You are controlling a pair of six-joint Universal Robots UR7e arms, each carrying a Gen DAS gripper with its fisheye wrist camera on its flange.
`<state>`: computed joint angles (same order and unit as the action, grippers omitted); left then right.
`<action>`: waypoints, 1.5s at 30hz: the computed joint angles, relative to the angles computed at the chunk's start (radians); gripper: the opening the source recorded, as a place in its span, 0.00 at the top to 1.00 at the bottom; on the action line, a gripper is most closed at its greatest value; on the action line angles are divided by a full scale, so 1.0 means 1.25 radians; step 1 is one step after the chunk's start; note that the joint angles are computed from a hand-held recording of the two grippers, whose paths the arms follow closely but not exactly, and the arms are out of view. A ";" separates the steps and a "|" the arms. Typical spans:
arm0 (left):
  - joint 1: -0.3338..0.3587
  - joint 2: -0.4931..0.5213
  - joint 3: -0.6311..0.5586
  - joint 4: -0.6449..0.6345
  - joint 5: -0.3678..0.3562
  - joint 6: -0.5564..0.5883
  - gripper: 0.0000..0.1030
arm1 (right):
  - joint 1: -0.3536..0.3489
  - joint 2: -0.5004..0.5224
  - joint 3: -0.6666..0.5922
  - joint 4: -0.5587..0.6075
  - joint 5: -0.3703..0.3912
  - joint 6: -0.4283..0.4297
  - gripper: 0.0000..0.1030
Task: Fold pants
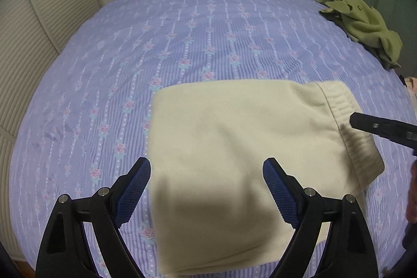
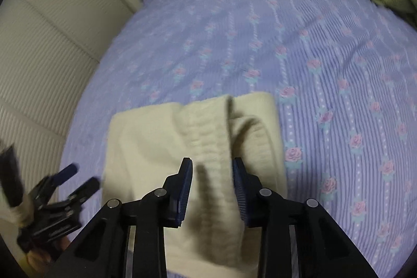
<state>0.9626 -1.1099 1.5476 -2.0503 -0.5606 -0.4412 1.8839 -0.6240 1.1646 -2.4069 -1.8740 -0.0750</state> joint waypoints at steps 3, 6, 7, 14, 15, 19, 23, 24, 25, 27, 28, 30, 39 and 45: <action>0.005 0.012 -0.012 -0.002 -0.018 0.013 0.14 | 0.000 -0.008 0.005 0.029 0.046 -0.016 0.70; 0.003 0.020 -0.022 -0.002 -0.017 0.019 0.14 | 0.000 0.028 -0.046 0.053 -0.009 -0.008 0.70; 0.002 0.021 -0.024 -0.002 -0.016 0.017 0.14 | -0.007 0.034 -0.059 0.064 0.004 0.014 0.72; 0.003 0.015 -0.029 0.010 -0.013 0.001 0.14 | -0.016 -0.062 0.063 -0.046 0.078 0.141 0.95; 0.005 0.019 -0.033 0.023 -0.010 -0.004 0.14 | -0.014 -0.075 0.090 -0.067 0.053 0.145 0.95; 0.008 0.033 -0.045 0.056 -0.007 -0.007 0.14 | -0.054 -0.075 0.123 -0.037 -0.004 0.256 0.95; -0.001 0.036 -0.032 0.058 0.019 0.023 0.14 | -0.041 -0.068 0.120 -0.046 -0.072 0.230 0.79; -0.003 0.034 -0.027 0.056 0.023 0.026 0.14 | -0.030 -0.072 0.125 -0.055 -0.099 0.212 0.64; -0.004 0.031 -0.024 0.055 0.023 0.027 0.14 | -0.019 -0.076 0.132 -0.078 -0.121 0.191 0.50; -0.006 0.023 -0.015 0.046 0.018 0.030 0.14 | -0.009 -0.088 0.148 -0.118 -0.134 0.146 0.36; -0.007 0.021 -0.015 0.047 0.018 0.028 0.14 | -0.007 -0.092 0.154 -0.127 -0.127 0.121 0.36; -0.007 0.018 -0.015 0.052 0.012 0.020 0.14 | -0.009 -0.091 0.145 -0.094 -0.120 0.108 0.36; -0.011 -0.012 0.004 0.096 -0.005 -0.028 0.14 | -0.030 -0.093 0.144 0.025 -0.220 0.184 0.36; -0.020 -0.061 0.039 0.129 -0.021 -0.067 0.14 | 0.005 -0.144 0.216 -0.063 -0.194 0.155 0.36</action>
<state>0.9380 -1.1858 1.5969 -1.8894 -0.5863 -0.5251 1.8899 -0.8041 1.4347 -2.4852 -2.1171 0.1194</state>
